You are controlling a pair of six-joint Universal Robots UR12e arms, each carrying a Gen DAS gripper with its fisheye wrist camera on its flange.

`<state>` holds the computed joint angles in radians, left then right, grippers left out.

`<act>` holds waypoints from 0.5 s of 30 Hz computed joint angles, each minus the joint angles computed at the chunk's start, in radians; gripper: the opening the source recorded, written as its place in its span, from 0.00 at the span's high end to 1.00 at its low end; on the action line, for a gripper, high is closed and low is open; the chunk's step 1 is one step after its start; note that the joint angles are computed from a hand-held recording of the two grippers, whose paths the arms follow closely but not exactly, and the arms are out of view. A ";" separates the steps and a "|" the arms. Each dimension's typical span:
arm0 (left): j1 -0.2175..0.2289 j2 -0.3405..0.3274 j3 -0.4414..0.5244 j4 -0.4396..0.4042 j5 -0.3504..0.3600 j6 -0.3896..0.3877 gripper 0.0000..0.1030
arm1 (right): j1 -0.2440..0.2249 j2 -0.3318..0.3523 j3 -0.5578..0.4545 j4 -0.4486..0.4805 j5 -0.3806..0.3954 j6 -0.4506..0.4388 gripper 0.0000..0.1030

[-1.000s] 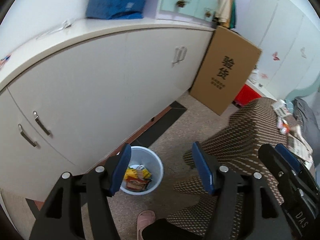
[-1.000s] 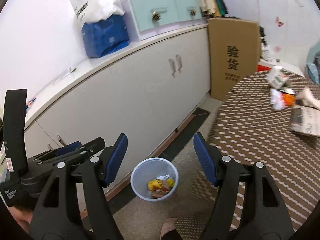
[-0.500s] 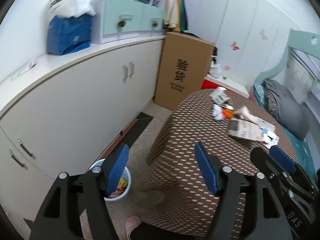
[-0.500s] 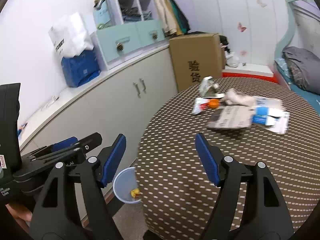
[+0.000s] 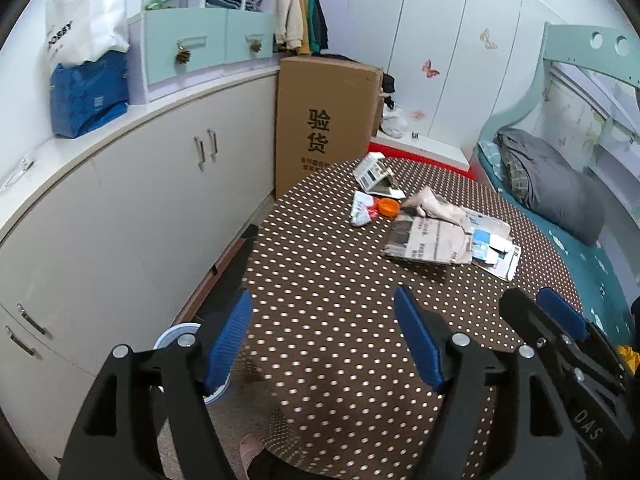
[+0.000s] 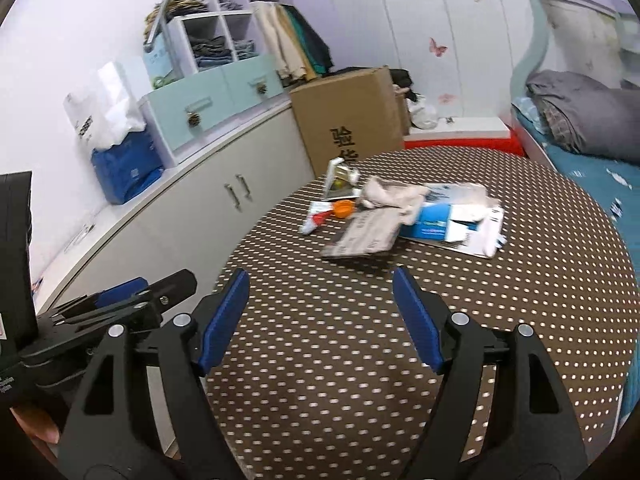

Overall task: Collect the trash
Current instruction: 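Move both empty grippers back over the table, then grasp the crumpled newspaper with the left gripper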

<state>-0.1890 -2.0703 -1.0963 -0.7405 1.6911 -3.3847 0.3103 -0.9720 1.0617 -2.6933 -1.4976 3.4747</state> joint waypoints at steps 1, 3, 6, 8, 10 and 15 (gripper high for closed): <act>-0.002 -0.007 0.009 -0.009 -0.002 0.001 0.31 | -0.005 0.000 0.004 0.002 0.002 0.008 0.29; -0.005 -0.026 0.036 -0.036 -0.011 0.004 0.30 | -0.016 0.000 0.011 0.008 0.001 0.021 0.29; -0.013 -0.053 0.071 -0.062 -0.017 0.011 0.30 | -0.031 0.003 0.017 0.018 -0.002 0.043 0.29; -0.015 -0.073 0.097 -0.078 -0.024 0.018 0.30 | -0.038 0.006 0.020 0.023 -0.003 0.052 0.29; -0.018 -0.095 0.127 -0.100 -0.032 0.018 0.30 | -0.049 0.012 0.018 0.033 0.003 0.071 0.29; -0.028 -0.149 0.197 -0.131 -0.053 0.052 0.31 | -0.066 0.025 0.008 0.069 -0.012 0.103 0.29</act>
